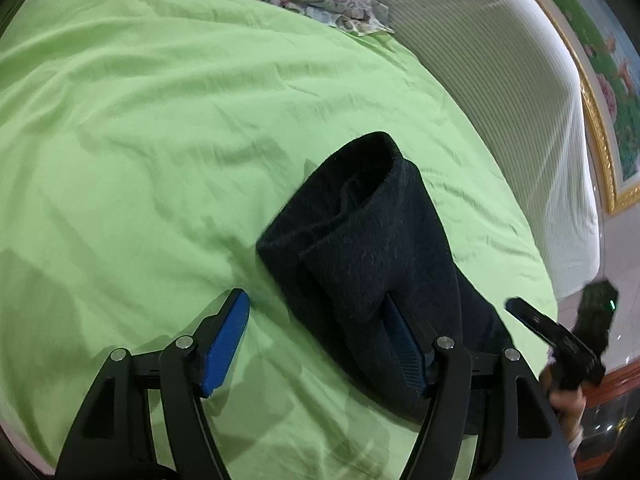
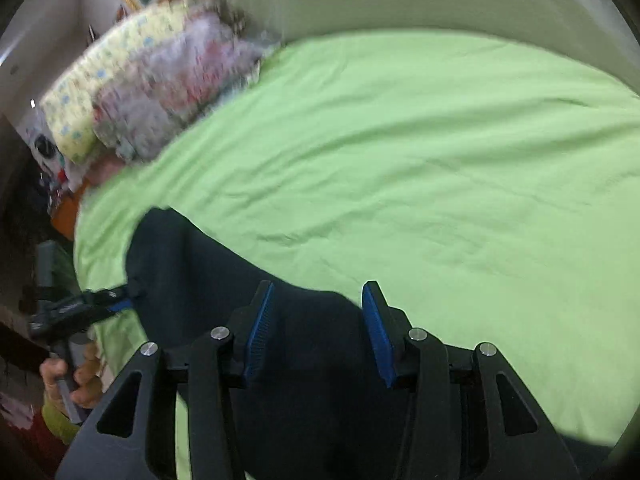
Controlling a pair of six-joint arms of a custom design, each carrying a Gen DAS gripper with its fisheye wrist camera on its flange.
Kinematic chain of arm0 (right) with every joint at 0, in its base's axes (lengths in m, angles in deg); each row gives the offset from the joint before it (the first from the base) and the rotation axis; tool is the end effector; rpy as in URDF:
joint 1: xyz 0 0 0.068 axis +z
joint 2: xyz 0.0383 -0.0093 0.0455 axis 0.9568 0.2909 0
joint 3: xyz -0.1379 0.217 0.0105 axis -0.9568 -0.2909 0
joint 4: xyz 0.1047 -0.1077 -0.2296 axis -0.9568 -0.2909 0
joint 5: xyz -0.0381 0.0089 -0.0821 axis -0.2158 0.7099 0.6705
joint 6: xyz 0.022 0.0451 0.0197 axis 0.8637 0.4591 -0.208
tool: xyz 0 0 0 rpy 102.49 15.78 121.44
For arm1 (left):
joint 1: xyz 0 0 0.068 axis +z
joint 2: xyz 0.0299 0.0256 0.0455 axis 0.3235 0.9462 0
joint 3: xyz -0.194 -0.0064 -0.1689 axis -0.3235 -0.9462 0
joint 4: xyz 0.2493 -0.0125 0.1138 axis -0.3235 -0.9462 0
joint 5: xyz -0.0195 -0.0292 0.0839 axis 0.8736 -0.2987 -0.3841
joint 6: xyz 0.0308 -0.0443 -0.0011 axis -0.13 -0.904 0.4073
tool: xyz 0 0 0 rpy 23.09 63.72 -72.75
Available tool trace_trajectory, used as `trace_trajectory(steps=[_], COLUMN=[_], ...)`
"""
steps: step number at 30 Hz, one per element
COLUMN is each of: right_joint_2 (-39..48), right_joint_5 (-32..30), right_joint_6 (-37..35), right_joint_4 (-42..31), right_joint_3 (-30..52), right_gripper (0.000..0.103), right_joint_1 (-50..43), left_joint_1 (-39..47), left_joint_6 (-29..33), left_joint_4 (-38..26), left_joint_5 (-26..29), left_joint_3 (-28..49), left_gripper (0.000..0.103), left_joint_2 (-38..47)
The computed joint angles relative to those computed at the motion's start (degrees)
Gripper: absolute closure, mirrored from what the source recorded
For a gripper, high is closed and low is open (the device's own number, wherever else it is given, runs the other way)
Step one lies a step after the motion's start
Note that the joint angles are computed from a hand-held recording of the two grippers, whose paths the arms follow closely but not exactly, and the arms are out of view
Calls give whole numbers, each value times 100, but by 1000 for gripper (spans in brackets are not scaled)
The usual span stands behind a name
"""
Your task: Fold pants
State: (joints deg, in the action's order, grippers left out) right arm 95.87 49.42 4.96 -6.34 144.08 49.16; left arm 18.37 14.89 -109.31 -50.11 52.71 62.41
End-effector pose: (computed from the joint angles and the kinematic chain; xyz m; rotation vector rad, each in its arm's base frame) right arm 0.2944 -0.1145 0.1989 -0.7459 2.7384 0.4770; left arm 0.1093 -0.0095 0.1828 -0.7394 2.4203 -0.5854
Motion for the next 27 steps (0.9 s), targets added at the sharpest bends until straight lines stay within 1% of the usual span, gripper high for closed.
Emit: trace_trajectory(steps=[2, 3, 5, 6, 7, 8, 10, 11, 12, 13, 14, 16, 18, 19, 20, 21, 22, 24, 25, 26, 27], right_joint_2=[187, 288, 215, 154, 171, 208, -122, -302, -438, -561, -611, -663, -648, -623, -562, -537, -526, -621, -656, -574, -471], right_joint_5=[489, 633, 695, 715, 703, 677, 747, 766, 772, 728, 620, 311, 117, 79, 48, 47, 73, 183, 219, 259, 212], right_joint_6=[46, -65, -336, -467, -539, -630, -802, -929, -1002, -1051, -1099, -1129, -936, -823, -697, -580, -488, -301, -193, -10, 28], right_joint_4=[346, 402, 581, 559, 443, 281, 509, 622, 645, 607, 517, 413, 568, 673, 756, 846, 966, 1331, 1442, 1548, 1466], right_joint_3=[-200, -245, -462, -505, -454, -370, -664, -806, -892, -922, -843, -630, -540, -542, -546, -595, -680, -1008, -1112, -1169, -1084], right_gripper=[56, 57, 57, 60, 70, 77, 85, 86, 87, 89, 89, 92, 93, 93, 93, 93, 93, 93, 93, 92, 91], right_joint_1=[261, 269, 292, 299, 293, 281, 310, 312, 296, 254, 181, 13, -35, -47, -26, 20, 74, 211, 282, 369, 297], left_joint_1=[-54, -99, -198, -252, -348, -434, -679, -793, -853, -780, -682, -526, -365, -282, -66, 114, 142, 92, 134, 253, 418], left_joint_6=[7, 5, 16, 5, -47, -62, -66, -78, -58, -21, -15, -5, 101, 127, 201, 255, 290, 332, 367, 451, 568], left_joint_4=[259, 409, 628, 780, 984, 1198, 1642, 1746, 1805, 1793, 1710, 1257, 833, 704, 634, 625, 658, 792, 881, 994, 1104], left_joint_5=[-46, -90, -189, -247, -338, -432, -795, -934, -941, -738, -533, -324, -196, -167, 40, 207, 205, 22, 36, 127, 265], left_joint_3=[-85, -109, -114, -114, -110, -114, -105, -90, -56, -48, -43, 33, 172, 221, 238, 229, 207, 117, 34, -53, -106], left_gripper=[35, 36, 36, 37, 38, 44, 48, 54, 63, 71, 75, 77, 79, 79, 80, 81, 81, 82, 82, 81, 81], left_joint_2=[108, 197, 376, 500, 660, 826, 1245, 1332, 1395, 1318, 1150, 383, -215, -390, -492, -499, -440, -177, -89, 52, 318])
